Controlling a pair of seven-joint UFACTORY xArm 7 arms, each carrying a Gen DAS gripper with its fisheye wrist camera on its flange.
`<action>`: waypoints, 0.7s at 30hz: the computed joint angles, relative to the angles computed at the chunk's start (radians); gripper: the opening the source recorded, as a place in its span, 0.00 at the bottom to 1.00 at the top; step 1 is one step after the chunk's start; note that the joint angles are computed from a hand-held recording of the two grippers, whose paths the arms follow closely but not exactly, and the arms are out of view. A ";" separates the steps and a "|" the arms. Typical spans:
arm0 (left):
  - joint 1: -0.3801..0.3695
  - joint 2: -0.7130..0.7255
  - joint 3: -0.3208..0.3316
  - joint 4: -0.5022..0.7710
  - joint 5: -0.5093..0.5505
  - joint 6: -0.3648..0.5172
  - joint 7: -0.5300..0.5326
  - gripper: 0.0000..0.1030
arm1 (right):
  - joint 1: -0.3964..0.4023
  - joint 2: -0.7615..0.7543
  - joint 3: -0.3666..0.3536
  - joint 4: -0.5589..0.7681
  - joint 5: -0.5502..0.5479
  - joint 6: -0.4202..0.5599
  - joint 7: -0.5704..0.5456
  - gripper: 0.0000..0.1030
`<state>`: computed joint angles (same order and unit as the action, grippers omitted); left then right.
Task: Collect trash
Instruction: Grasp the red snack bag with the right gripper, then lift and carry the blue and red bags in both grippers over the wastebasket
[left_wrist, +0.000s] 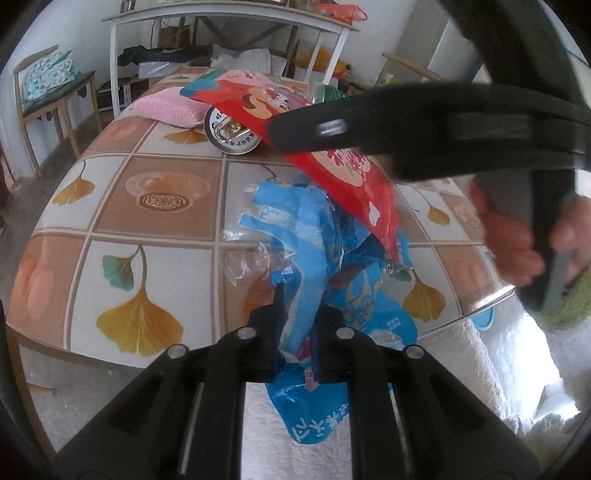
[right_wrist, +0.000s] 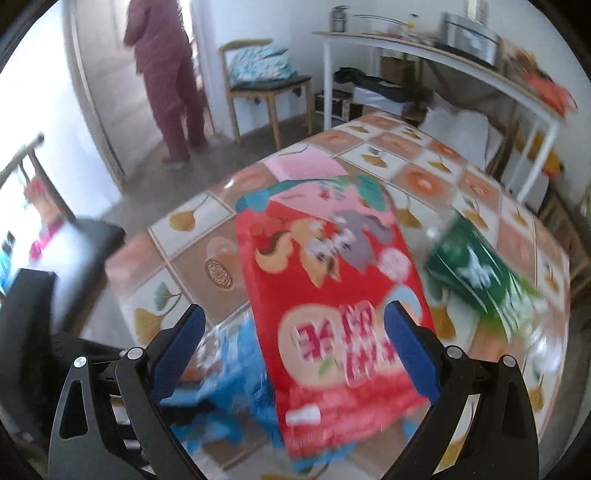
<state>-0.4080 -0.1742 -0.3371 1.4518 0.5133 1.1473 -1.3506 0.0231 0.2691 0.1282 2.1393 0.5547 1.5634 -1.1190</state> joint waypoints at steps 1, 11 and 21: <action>0.000 -0.007 0.002 -0.010 0.000 -0.011 -0.004 0.09 | 0.018 -0.017 0.001 -0.031 -0.029 -0.036 -0.010 0.92; 0.024 -0.039 -0.001 -0.061 -0.014 -0.088 -0.025 0.09 | 0.088 -0.048 -0.014 -0.118 -0.159 -0.180 0.085 0.53; 0.038 -0.047 -0.029 -0.066 0.016 -0.084 -0.032 0.04 | -0.026 0.027 -0.029 0.078 -0.029 -0.087 0.230 0.07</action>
